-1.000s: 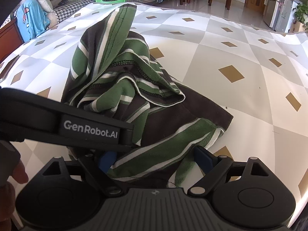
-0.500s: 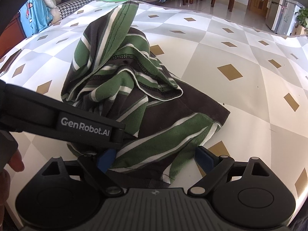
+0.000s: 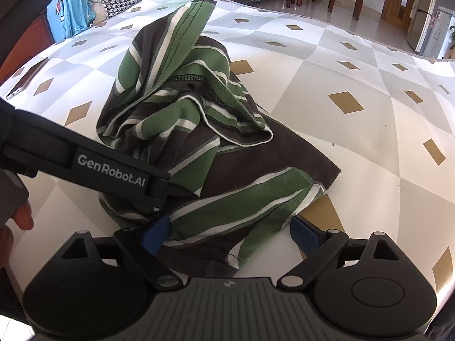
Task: Fold clothes
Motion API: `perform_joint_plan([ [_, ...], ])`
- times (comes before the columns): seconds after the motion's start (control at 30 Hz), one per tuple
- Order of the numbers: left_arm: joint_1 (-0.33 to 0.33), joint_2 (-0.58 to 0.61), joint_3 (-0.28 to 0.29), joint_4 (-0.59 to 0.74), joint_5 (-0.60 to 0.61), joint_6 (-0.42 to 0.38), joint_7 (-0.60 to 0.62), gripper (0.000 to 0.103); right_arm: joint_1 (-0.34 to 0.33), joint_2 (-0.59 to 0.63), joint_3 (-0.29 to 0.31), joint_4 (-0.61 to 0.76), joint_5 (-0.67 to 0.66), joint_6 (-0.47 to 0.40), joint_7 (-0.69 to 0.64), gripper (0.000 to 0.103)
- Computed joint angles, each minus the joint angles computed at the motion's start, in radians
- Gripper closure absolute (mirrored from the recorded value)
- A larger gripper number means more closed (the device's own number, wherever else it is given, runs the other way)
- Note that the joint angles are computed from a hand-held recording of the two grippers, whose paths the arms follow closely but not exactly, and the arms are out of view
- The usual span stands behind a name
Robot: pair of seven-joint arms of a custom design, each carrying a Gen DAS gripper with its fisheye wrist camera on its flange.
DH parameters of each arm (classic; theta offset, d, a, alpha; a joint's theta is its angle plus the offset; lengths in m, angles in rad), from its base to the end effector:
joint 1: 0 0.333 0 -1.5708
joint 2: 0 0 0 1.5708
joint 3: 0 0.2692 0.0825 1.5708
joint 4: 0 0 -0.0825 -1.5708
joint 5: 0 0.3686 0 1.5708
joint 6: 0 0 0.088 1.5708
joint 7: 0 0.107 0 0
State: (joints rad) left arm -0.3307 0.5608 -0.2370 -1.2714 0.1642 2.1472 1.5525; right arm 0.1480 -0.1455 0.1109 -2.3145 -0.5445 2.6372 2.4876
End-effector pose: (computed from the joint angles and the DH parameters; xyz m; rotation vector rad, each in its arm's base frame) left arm 0.6184 -0.3415 0.4349 -1.4181 2.5632 -0.4063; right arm 0.4977 0.1461 0.4124 -1.6730 2.1239 -0.6452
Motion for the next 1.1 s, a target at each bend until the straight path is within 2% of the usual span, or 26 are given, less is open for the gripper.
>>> perform_joint_plan([
  [0.1,0.012,-0.016,-0.005,-0.025,-0.013,0.010,0.009,0.000,0.004,-0.017,-0.006,-0.018,0.033,0.011,-0.037,0.011],
  [0.23,0.020,-0.067,-0.007,-0.106,-0.001,0.090,0.027,0.000,-0.007,-0.060,-0.018,-0.059,0.119,0.054,-0.060,0.018],
  [0.33,0.028,-0.108,-0.013,-0.167,0.003,0.172,0.048,0.000,-0.057,-0.099,0.005,-0.095,0.107,0.109,-0.002,0.019],
  [0.47,0.042,-0.133,-0.027,-0.203,-0.023,0.245,0.068,0.000,-0.117,-0.123,0.041,-0.097,0.054,0.104,0.069,0.020],
  [0.67,0.029,-0.105,-0.019,-0.162,-0.021,0.239,0.044,0.000,-0.124,-0.105,0.017,-0.037,0.067,0.075,-0.018,0.026],
  [0.8,0.033,-0.094,-0.015,-0.144,-0.027,0.229,0.030,0.000,-0.100,-0.074,-0.030,0.003,0.150,0.108,-0.188,0.035],
  [0.97,0.047,-0.085,-0.017,-0.130,-0.048,0.221,0.020,0.000,-0.041,-0.015,-0.096,0.058,0.379,0.128,-0.549,0.041],
  [1.1,0.050,-0.075,-0.018,-0.120,-0.055,0.214,0.018,0.000,-0.020,0.038,-0.117,0.108,0.541,0.131,-0.789,0.043],
])
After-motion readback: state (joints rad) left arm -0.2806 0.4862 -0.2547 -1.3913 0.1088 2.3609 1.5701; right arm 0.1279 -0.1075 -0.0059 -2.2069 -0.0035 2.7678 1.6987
